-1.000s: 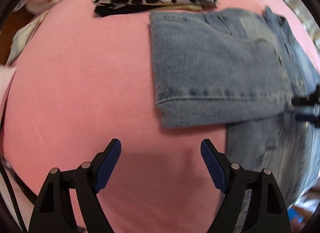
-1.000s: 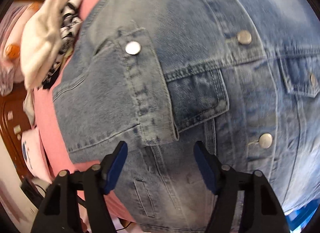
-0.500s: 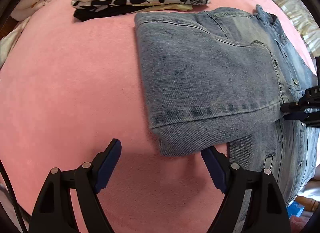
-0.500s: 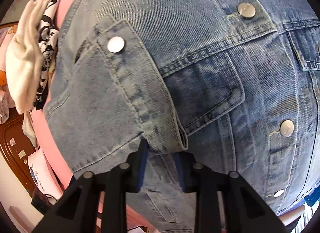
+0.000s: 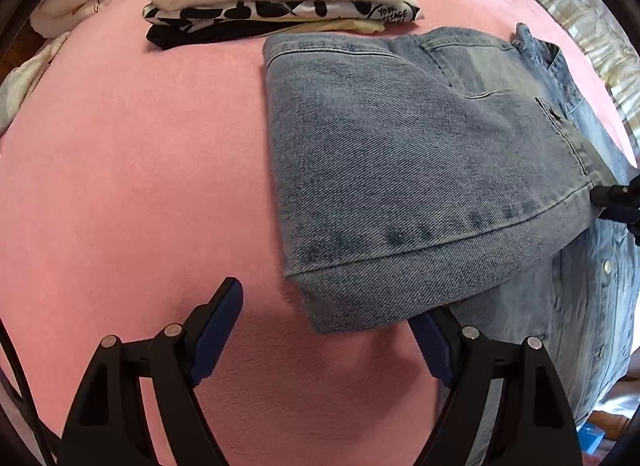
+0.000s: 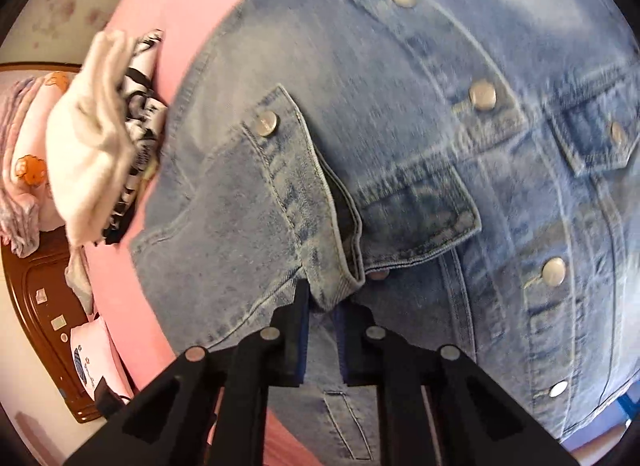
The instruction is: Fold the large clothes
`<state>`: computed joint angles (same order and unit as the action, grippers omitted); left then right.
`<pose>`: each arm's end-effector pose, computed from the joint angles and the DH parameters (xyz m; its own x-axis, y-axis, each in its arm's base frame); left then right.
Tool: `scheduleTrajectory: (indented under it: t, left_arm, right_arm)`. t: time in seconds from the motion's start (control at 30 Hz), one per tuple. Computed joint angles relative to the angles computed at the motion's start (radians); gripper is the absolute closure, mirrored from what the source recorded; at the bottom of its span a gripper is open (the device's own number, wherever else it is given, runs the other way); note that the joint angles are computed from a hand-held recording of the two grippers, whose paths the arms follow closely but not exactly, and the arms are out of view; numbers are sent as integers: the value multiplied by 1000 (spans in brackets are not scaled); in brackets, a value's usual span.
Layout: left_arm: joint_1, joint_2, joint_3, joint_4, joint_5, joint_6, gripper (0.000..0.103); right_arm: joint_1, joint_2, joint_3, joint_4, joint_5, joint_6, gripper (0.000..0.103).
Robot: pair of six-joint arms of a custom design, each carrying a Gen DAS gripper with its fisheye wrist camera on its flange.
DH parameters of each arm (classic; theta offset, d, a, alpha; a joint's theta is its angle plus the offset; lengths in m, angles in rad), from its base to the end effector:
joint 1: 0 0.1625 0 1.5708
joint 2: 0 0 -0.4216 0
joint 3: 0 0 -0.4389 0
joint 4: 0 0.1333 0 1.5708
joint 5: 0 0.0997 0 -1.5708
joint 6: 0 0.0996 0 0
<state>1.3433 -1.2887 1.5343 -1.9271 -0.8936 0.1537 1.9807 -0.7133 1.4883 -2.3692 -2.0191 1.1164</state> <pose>0.0439 -0.6781 0.3946 -0.7314 0.2553 -0.6323 0.3401 0.9403 -0.0138 0.3752 -0.6374 0.0439 -0.7225 0.6703 0.1692 0.5714 0.7168 -0.3996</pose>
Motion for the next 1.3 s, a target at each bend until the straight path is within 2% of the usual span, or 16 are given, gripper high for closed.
scheduleTrajectory:
  t: [0.1, 0.23, 0.33, 0.47, 0.5, 0.57, 0.63, 0.67, 0.8, 0.93, 1.07, 1.3]
  left_arm:
    - [-9, -8, 8, -2, -29, -27, 22]
    - [-30, 13, 17, -58, -68, -76, 22]
    - [-43, 14, 32, -82, -89, -95, 22]
    - [-74, 27, 75, -126, -66, -95, 24]
    - [-82, 29, 87, -143, -59, -93, 25]
    - [-90, 37, 93, -149, -61, -104, 41]
    - [-97, 56, 87, -129, -73, -132, 51]
    - [-99, 61, 91, -131, -73, -138, 52]
    - [-127, 65, 139, -195, -12, -137, 59]
    - [-141, 76, 145, -174, 72, -206, 83]
    - [-131, 92, 105, -109, 49, -294, 88]
    - [-151, 134, 60, 2, 109, -358, 89]
  right_arm:
    - [4, -23, 5, -15, -34, -33, 93]
    - [15, -47, -22, 26, -139, -100, 94]
    - [10, -91, -6, 33, -191, -133, 94]
    - [-1, -163, 41, 34, -241, -152, 94]
    - [-2, -179, 54, 39, -258, -156, 94]
    - [-5, -214, 82, 58, -301, -160, 94]
    - [-13, -258, 123, 75, -333, -152, 94]
    - [-20, -281, 146, 83, -345, -141, 94]
    - [-58, -360, 238, 55, -310, -138, 94]
    - [-98, -399, 299, 54, -267, -162, 94]
    - [-129, -406, 343, 30, -236, -179, 94]
    - [-165, -374, 352, 42, -230, -221, 92]
